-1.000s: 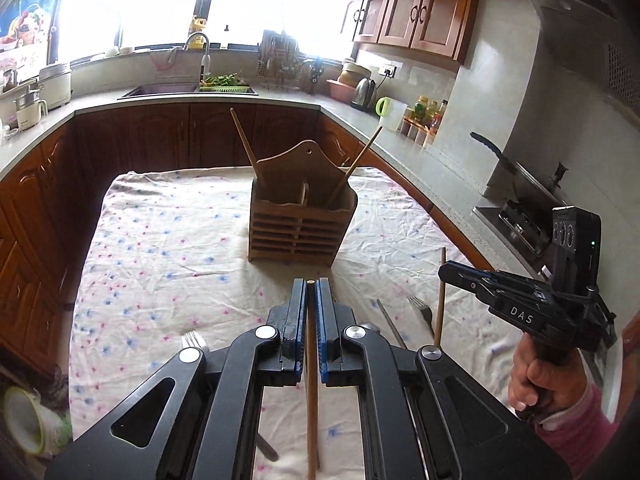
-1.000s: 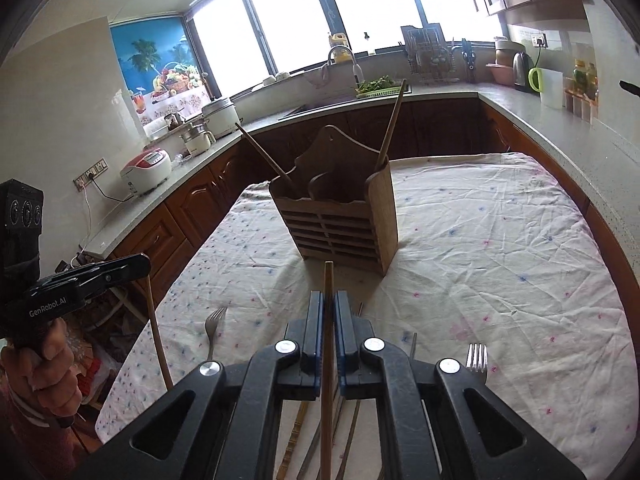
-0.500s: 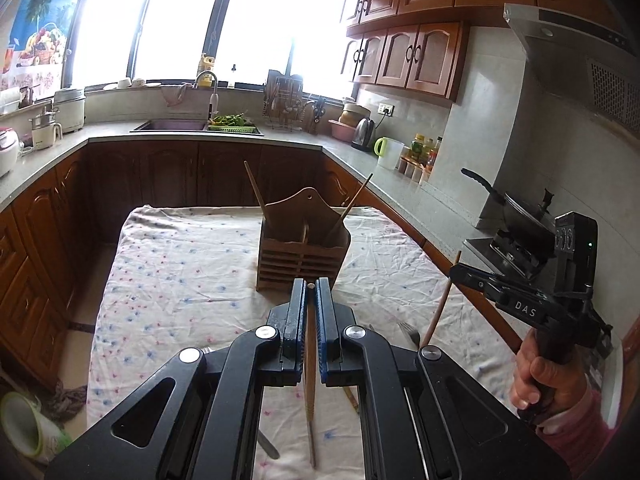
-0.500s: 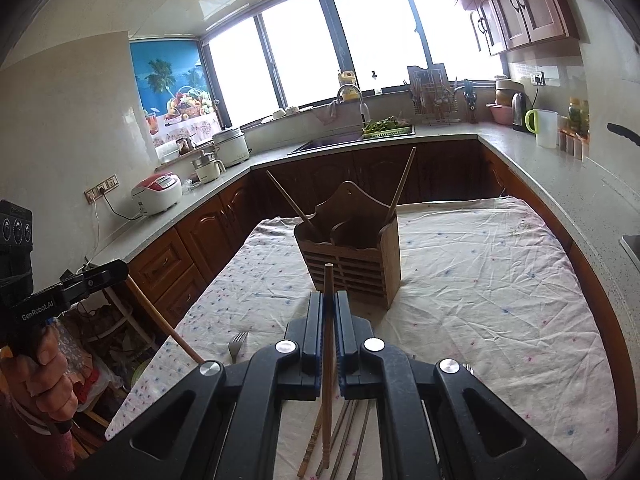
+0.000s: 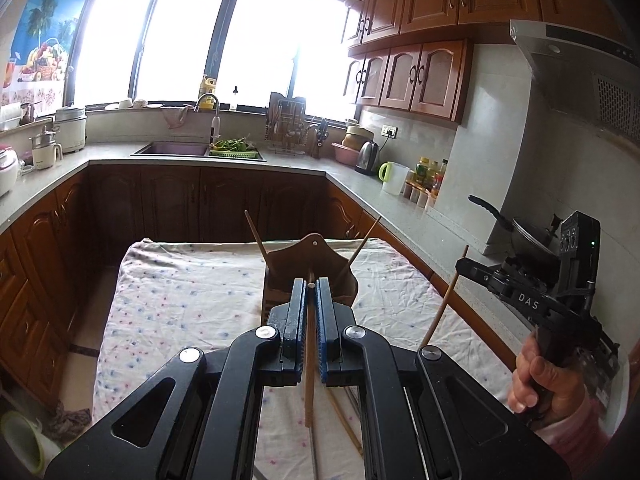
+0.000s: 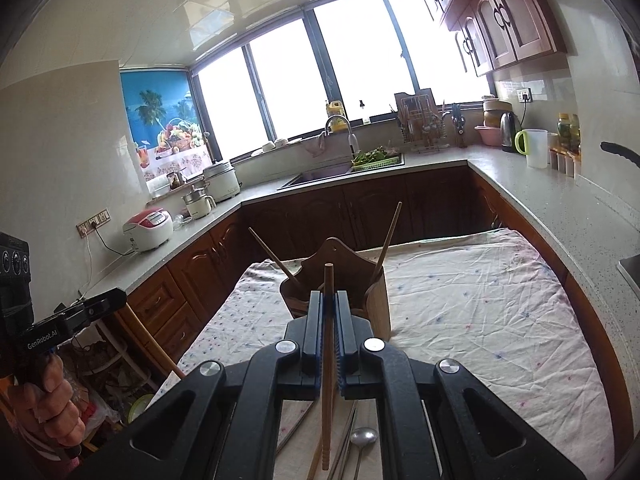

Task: Organize utensils
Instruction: 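Carry the left tool's chopstick into the holder while the right tool inserts its chopstick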

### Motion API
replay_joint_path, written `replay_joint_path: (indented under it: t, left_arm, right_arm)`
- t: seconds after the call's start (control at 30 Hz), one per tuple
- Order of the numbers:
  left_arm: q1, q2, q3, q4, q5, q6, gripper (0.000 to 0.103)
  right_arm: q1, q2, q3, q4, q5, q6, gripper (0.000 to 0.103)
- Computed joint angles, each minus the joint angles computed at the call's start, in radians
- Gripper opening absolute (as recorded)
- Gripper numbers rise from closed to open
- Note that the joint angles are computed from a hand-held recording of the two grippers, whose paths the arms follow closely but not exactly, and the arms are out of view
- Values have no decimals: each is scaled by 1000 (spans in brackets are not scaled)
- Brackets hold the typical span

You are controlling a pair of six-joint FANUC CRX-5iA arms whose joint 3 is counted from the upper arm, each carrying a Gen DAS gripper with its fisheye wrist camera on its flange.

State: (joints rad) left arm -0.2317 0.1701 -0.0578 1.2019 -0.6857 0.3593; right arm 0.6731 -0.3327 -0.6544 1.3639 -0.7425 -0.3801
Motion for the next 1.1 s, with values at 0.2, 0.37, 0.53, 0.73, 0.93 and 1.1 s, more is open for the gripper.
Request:
replay_joint_path:
  t: [0.2,0.37,0.53,0.73,0.93,1.1]
  left_arm:
    - [-29,69,111,59,48,-13,4]
    - [-52,150,237,107,84,-1,4]
    - [-71,238,363,123,134,39,4]
    - [-77,357,509,62,151,149,4]
    - [-85,415,516,33,191,214,4]
    - [-78,448,511,-29,186,307,4]
  right_arm:
    - [-117,37,49,84,87,-31,5]
    - [-214,81,111,156,159,-53,5]
    - [-308,123,164,248,217,-126,5]
    - [-400,181,211,337,278,-202,5]
    - [-451,236,193,452,293,-313,5]
    - [-510,254,151,597,328,-509,5]
